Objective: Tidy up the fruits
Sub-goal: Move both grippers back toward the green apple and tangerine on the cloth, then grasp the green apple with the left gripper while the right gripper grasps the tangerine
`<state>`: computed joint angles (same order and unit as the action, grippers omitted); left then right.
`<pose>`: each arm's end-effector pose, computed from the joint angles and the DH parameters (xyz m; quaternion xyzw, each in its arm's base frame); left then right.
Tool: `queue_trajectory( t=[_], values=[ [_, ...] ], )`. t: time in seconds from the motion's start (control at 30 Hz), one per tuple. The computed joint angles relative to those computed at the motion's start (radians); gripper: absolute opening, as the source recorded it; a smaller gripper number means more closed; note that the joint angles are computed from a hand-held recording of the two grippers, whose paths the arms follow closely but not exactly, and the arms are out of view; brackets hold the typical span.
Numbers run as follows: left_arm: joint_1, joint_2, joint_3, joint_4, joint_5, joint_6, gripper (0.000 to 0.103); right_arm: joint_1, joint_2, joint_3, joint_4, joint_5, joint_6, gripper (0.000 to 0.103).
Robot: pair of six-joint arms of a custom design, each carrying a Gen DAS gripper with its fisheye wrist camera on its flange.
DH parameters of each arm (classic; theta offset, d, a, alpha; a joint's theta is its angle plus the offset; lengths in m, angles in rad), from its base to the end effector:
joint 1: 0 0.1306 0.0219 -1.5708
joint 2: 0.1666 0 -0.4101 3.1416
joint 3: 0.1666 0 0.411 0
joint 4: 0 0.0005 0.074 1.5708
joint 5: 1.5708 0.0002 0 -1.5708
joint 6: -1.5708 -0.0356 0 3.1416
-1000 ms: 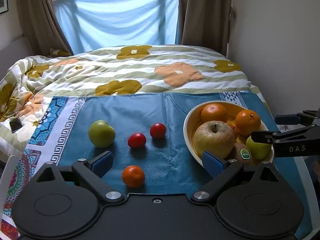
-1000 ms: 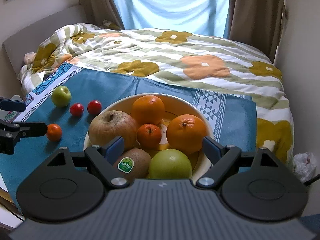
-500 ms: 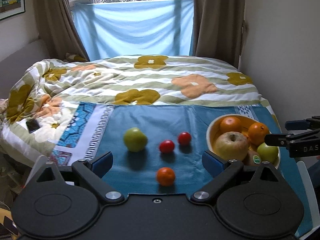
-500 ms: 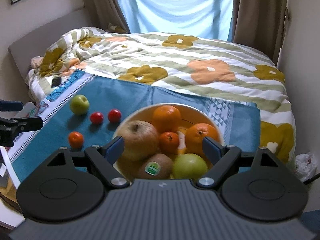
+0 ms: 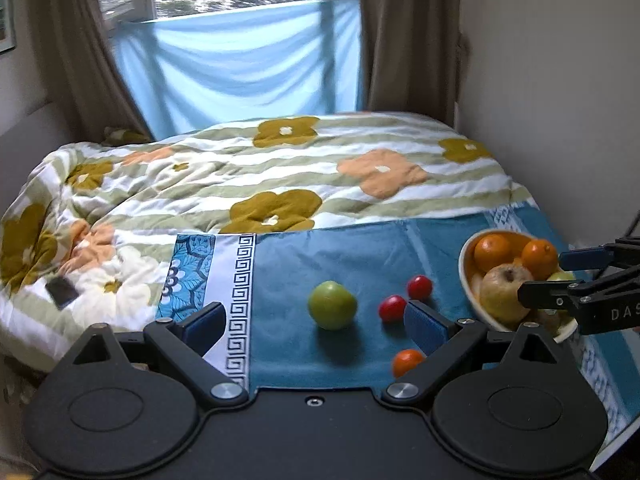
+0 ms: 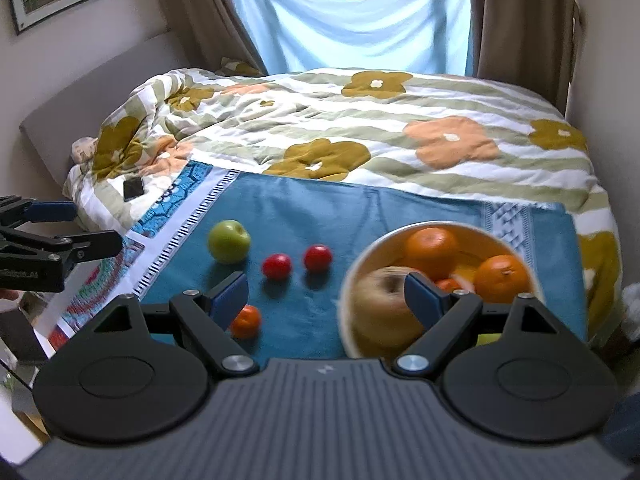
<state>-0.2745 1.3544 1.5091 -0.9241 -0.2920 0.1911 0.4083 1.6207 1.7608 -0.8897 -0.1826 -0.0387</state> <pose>0.4696 -0.1221 0.5282 -0.0187 0.9126 0.0413 0.4064 0.5452 0.2424 0.5141 -0.2035 0.8908 0.1696 0.3691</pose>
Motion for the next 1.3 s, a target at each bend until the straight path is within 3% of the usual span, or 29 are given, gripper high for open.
queue_trajectory(
  t=[0.3, 0.6, 0.8, 0.93, 1.07, 1.23, 1.27, 1.3],
  values=[
    [0.146, 0.07, 0.036, -0.005, 0.243, -0.188, 0.098, 0.112, 0.059, 0.028, -0.041, 0.141, -0.182, 0.099],
    [0.201, 0.204, 0.1, -0.018, 0.427, -0.429, 0.097, 0.183, 0.114, 0.025, -0.062, 0.279, -0.398, 0.097],
    [0.201, 0.302, 0.167, -0.06, 0.498, -0.545, 0.089, 0.211, 0.158, 0.042, -0.098, 0.34, -0.505, 0.094],
    [0.197, 0.344, 0.197, -0.076, 0.519, -0.59, 0.086, 0.221, 0.177, 0.046, -0.104, 0.344, -0.54, 0.086],
    [0.191, 0.374, 0.218, -0.091, 0.516, -0.609, 0.083, 0.23, 0.195, 0.064, -0.124, 0.35, -0.569, 0.084],
    [0.191, 0.405, 0.245, -0.123, 0.53, -0.613, 0.069, 0.234, 0.223, 0.106, -0.16, 0.365, -0.559, 0.081],
    [0.19, 0.409, 0.248, -0.128, 0.529, -0.616, 0.059, 0.234, 0.227, 0.112, -0.164, 0.366, -0.56, 0.08],
    [0.19, 0.412, 0.25, -0.132, 0.526, -0.615, 0.058, 0.233, 0.231, 0.118, -0.168, 0.367, -0.561, 0.079]
  ],
)
